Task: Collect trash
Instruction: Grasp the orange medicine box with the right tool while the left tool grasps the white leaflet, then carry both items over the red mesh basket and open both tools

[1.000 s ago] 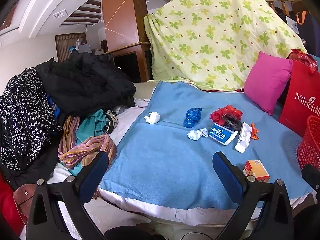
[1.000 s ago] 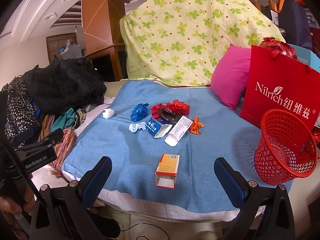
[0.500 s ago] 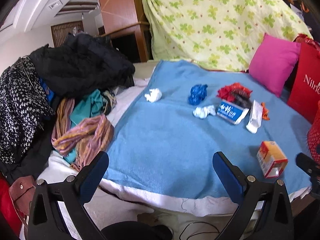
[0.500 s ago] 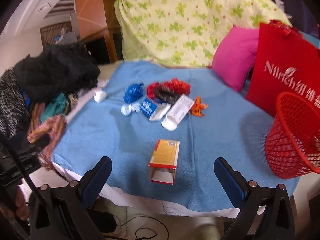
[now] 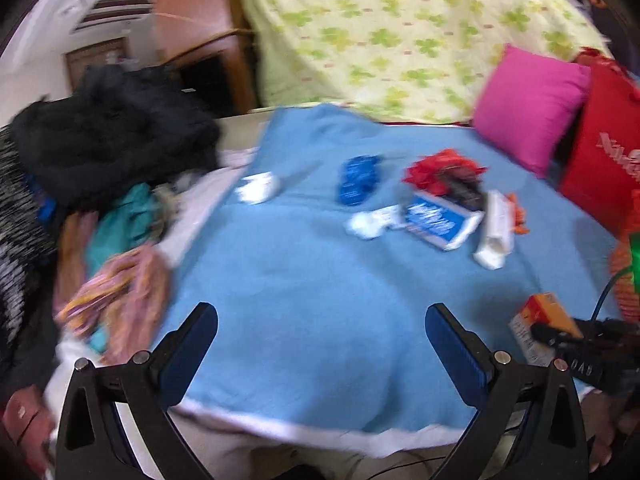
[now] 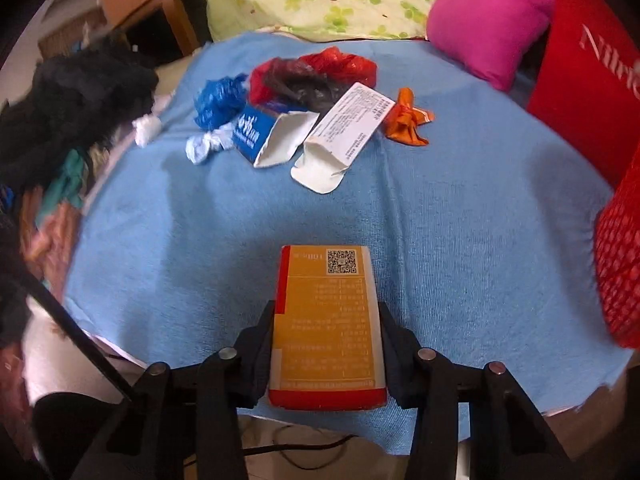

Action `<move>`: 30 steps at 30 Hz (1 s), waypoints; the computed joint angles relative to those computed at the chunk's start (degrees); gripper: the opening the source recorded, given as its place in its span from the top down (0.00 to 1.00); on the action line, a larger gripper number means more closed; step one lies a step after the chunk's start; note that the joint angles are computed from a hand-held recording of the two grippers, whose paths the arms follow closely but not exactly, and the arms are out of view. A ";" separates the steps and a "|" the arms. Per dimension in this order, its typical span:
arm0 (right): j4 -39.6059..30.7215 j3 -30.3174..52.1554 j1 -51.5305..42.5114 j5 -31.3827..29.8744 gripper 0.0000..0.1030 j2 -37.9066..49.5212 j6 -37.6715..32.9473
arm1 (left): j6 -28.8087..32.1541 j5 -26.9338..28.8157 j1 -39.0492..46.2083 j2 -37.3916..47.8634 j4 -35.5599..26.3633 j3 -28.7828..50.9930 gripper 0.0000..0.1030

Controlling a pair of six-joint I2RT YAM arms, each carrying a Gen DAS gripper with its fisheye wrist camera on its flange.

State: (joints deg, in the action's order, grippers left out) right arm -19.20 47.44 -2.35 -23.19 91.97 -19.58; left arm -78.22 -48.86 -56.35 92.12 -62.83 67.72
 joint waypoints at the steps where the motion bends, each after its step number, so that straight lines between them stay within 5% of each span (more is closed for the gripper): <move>1: -0.33 0.36 -1.10 -1.19 0.53 -0.27 -0.29 | 5.91 0.98 1.78 0.09 5.02 0.02 0.00; 8: 1.78 5.44 -14.19 -11.74 0.53 -2.13 3.54 | 31.61 10.06 9.57 11.67 25.61 10.01 0.12; 11: 5.80 6.11 -17.45 -15.71 0.53 -3.31 6.04 | 36.30 12.80 11.34 20.77 25.44 20.55 0.14; 15: 12.34 4.36 -20.78 -18.62 0.53 -5.86 8.28 | 38.38 17.10 13.34 32.81 19.97 36.44 0.23; 19: 12.44 5.40 -22.88 -21.82 0.53 -5.77 8.27 | 37.70 18.07 15.08 44.07 9.96 52.44 0.26; 23: 11.48 6.97 -25.30 -24.43 0.53 -5.43 8.70 | 36.47 20.75 16.33 53.68 1.15 66.49 0.42; 25: 12.60 6.98 -26.34 -25.50 0.53 -4.90 8.48 | 35.60 23.03 16.91 54.53 1.33 67.06 0.57; 30: 15.90 6.46 -28.62 -27.39 0.53 -5.10 10.87 | 34.18 23.99 16.79 48.12 9.48 55.84 0.59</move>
State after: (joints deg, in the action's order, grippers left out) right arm -3.29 53.90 -30.97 -50.58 86.87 -8.72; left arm -44.04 -24.87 -39.56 140.25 -53.35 123.56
